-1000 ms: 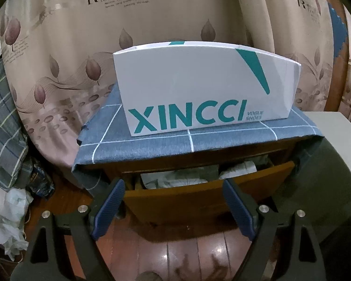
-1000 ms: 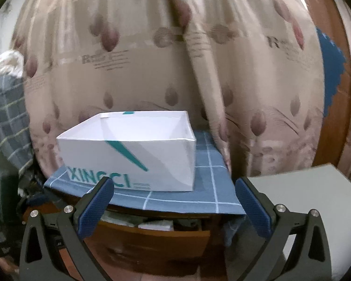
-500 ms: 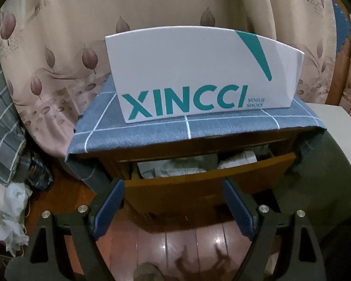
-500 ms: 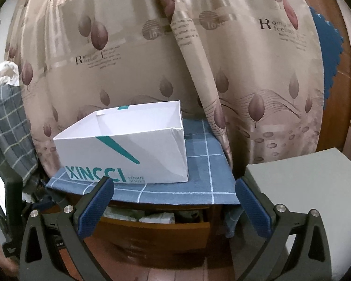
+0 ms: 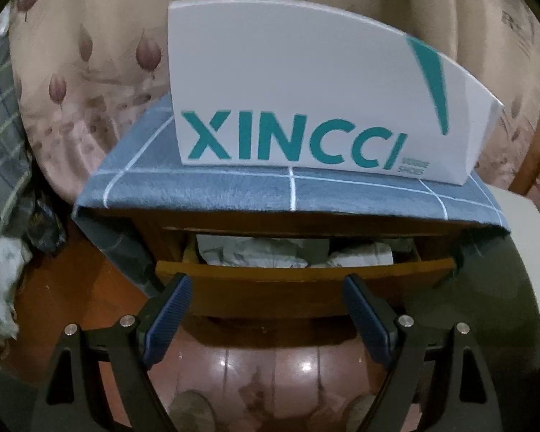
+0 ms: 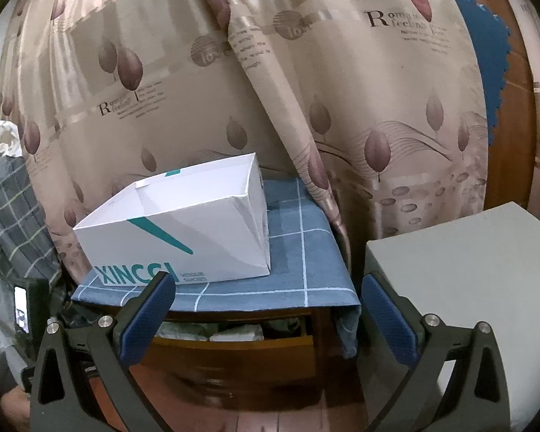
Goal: Take underwear out of drawer
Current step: 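Move both tools toward the nightstand drawer below the white box, then hook the drawer front with the left tool and pull it open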
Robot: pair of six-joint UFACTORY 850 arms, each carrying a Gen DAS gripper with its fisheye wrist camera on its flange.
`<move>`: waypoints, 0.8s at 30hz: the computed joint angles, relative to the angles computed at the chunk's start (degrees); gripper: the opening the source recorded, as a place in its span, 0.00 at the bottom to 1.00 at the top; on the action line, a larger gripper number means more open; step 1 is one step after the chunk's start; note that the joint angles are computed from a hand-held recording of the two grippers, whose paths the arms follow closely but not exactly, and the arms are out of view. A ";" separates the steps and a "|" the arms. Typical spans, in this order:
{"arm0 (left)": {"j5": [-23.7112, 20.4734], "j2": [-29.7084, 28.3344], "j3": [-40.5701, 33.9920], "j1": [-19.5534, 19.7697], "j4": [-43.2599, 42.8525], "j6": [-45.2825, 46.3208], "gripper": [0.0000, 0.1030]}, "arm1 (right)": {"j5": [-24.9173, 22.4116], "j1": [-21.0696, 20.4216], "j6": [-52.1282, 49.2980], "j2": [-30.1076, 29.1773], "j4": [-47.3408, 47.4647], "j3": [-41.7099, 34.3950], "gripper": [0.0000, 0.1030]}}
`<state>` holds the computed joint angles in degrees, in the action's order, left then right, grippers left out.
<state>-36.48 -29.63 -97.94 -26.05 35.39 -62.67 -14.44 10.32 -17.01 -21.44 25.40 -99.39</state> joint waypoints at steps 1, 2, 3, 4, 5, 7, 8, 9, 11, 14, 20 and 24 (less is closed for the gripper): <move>0.47 -0.29 -0.22 0.35 -1.29 -0.22 0.85 | -0.04 -0.04 -0.36 -0.06 0.29 -0.09 1.00; 1.32 -0.48 -0.23 0.76 -2.55 -0.89 0.85 | -0.04 -0.04 -0.36 -0.06 0.29 -0.09 1.00; 1.83 -0.69 -0.29 1.09 -3.40 -1.30 0.85 | -0.17 -0.12 -0.65 -0.10 0.23 -0.12 1.00; 1.81 -0.95 -0.56 1.19 -3.88 -1.70 0.85 | -0.21 -0.15 -0.85 -0.11 0.18 -0.09 1.00; 1.81 -1.24 -0.80 1.31 -4.10 -2.19 0.85 | -0.31 -0.14 -1.11 -0.10 0.20 -0.06 1.00; 1.48 -1.76 -1.26 1.37 -3.36 -3.72 0.85 | -0.43 -0.13 -1.65 -0.04 0.50 0.05 1.00; 1.42 -1.83 -1.26 1.37 -2.88 -4.50 0.85 | -0.46 -0.12 -1.78 -0.04 0.64 0.05 1.00; 1.59 -1.92 -1.24 1.42 -2.48 -5.35 0.85 | -0.63 -0.24 -2.32 -0.09 1.18 0.00 1.00; 1.96 -2.02 -1.04 1.49 -1.42 -7.52 0.85 | -0.91 -0.06 -1.18 -0.24 0.05 -0.25 1.00; 2.38 -2.11 -0.71 1.69 -0.87 -9.31 0.85 | -1.10 0.17 0.23 -0.50 -1.43 -0.60 1.00; 3.85 -2.47 -0.16 2.30 -1.87 -11.85 0.85 | -1.12 0.46 2.46 -0.74 -4.50 -0.49 1.00; 4.21 -3.15 -0.47 2.84 -5.04 -10.98 0.85 | -1.51 0.26 2.13 -1.06 -3.94 -0.79 1.00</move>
